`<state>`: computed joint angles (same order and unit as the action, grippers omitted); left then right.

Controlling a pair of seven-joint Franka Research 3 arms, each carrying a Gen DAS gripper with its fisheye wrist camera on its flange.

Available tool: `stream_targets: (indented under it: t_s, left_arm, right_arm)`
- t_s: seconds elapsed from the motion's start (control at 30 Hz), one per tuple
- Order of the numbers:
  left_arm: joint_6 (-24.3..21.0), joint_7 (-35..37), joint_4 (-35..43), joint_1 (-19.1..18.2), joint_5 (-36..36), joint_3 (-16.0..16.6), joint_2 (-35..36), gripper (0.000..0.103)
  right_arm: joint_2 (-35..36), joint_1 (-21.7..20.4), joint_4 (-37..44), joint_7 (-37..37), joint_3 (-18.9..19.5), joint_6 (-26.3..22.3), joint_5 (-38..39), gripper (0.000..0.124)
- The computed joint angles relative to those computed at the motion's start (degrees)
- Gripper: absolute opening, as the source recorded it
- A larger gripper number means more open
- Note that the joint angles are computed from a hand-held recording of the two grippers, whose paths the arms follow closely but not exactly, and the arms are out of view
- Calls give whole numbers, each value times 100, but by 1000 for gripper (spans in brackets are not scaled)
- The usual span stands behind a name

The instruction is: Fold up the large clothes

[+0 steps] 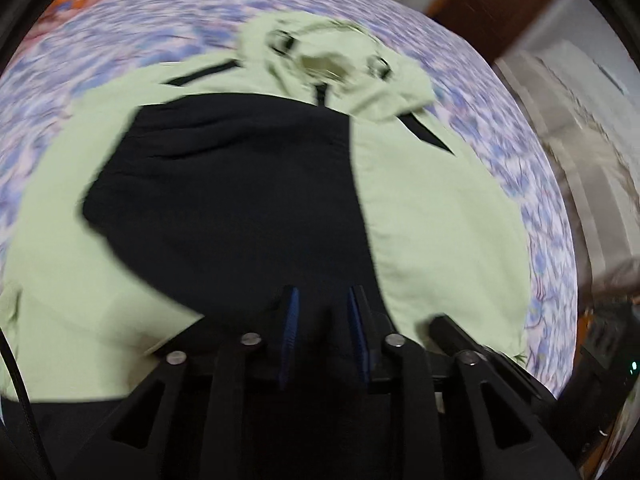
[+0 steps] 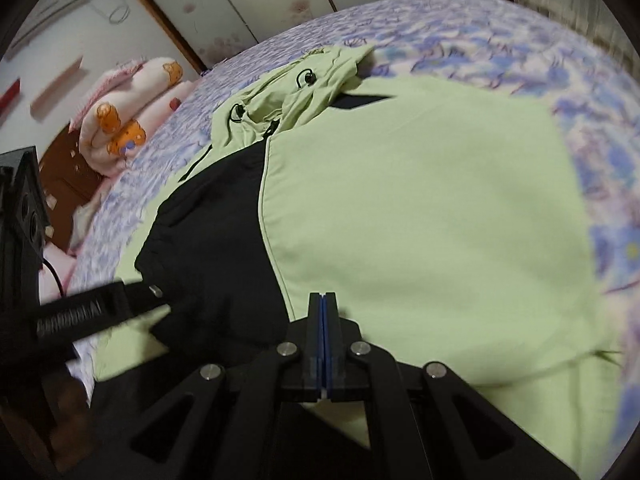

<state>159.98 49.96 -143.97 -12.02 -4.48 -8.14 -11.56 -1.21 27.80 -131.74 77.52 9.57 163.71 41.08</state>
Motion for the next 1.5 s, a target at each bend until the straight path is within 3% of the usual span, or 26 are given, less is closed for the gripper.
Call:
stream_targets:
  t_s: [0.07,0.2,0.3,0.37,0.43,0.47,0.53,0.63,0.73,0.83,0.93,1.03,1.1,1.23,1.37,1.5]
  left_arm:
    - [5,282,288,-45,-156,77,386,9]
    - [194,673,651,106,-780,106,924,9]
    - [403,638,872,353,-774,50,1233,9]
    - [507,443,978,527,-557,-12,1361,9]
    - [336,-388,1168,582,545,143,1497,9]
    - [298,-504,1208,631,734,137,1515,9]
    - [247,-704,1290,753,1103,183,1595,9]
    - [380,-687,1217,933,1095,171,1595,9]
    - [421,-902,1114,1051,1331,237,1533,9]
    - [501,-618,1021,1215,948,200,1475,8]
    - [290,-490,1132,1270,902,209,1486,8]
    - [-59,-1092,1354,1226,1949,334,1537,8]
    - [-215,-1303,1495,1214,2252,346,1608,8]
    - [28,-1185,1296,1362,1964,345,1533,5]
    - [-380,-1445,1410,1379,2500,406,1467,4]
    - [-558,-782,1518,1502,1947,367,1466,3]
  right_arm:
    - [332,-26,228,334,-2,56,-316,0]
    - [837,-239,755,-178,114,141,627,0]
    - [1234,-238,1218,217,-48,226,-56,0]
    - [1438,-228,1460,549,-176,308,-650,0]
    - [1635,-239,1717,849,-305,295,-1147,0]
    - [1720,-226,1837,1040,-401,283,-1416,0]
    - [1803,-419,1979,1039,-323,213,-1504,0]
    - [1772,-676,1952,824,-150,214,-1353,0]
    - [1609,-385,1719,1413,-590,352,-2155,0]
    - [1497,-3,1590,2670,-1253,326,-3332,0]
    - [1436,215,1631,3897,-1812,-75,-4382,0]
    - [1406,-112,1655,4019,-1633,-273,-4307,0]
    - [1393,-286,1642,4018,-1490,-305,-4341,0]
    - [1465,-462,1699,4295,-1300,-439,-4649,0]
    - [1548,-499,1746,4635,-1248,-494,-4849,0]
    - [1638,-398,1898,4897,-1300,-737,-5374,0]
